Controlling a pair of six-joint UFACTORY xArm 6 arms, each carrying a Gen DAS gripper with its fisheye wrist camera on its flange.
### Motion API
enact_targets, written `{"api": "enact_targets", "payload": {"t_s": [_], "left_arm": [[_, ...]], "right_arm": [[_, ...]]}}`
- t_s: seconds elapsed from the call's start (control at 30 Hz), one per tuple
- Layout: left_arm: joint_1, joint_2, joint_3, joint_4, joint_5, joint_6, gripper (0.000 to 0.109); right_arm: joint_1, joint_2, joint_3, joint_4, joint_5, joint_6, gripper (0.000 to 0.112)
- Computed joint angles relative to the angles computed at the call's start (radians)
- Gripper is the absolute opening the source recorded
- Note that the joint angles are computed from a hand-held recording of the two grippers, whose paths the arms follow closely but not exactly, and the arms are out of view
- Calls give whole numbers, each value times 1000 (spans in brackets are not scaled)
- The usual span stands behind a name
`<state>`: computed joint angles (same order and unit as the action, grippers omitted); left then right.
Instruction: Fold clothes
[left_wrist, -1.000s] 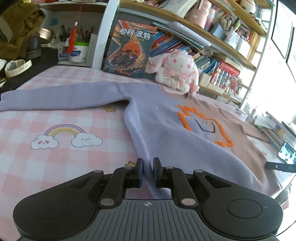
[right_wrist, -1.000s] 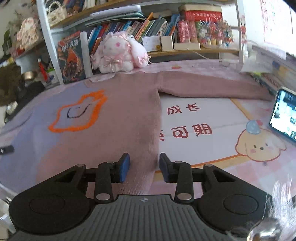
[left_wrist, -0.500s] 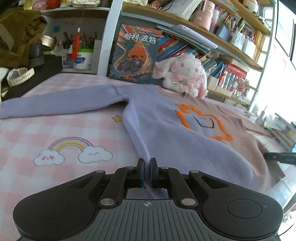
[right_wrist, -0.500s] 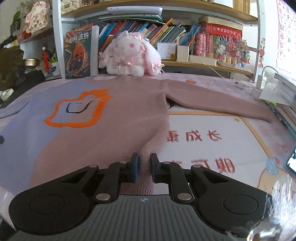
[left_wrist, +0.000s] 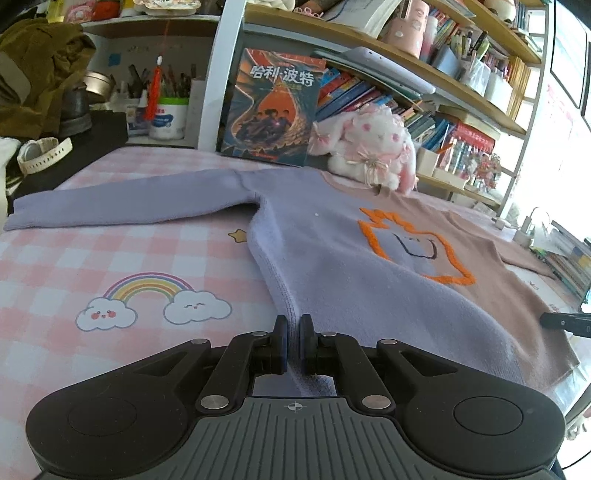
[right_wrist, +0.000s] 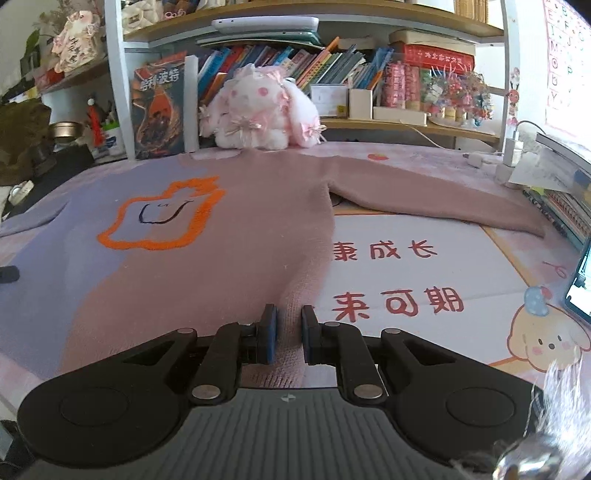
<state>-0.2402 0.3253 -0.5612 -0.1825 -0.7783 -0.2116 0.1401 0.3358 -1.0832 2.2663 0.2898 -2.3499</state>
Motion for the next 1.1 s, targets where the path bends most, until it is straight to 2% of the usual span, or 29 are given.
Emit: {"api": "enact_targets", "payload": {"t_s": [0.33,0.5,0.8,0.97,1.1], "left_arm": [[-28,-6,13,-48,-7,45,5],[-29,-1,11,-52,-15,49,5],[-36,13,-5,-61,-16,56,5],[-21,9,3,-27,-20,38,5],[-29,10,3,-46,-22,55,5]], "right_arm": [[0,-6,10,74,1,-83,13],[-8,-8,16,43,14,-51,15],[-1,20,-29,51,-18,-81,15],[-1,14,-21,101,-17,-138,15],[1,9,-17,126,-23,-155,15]]}}
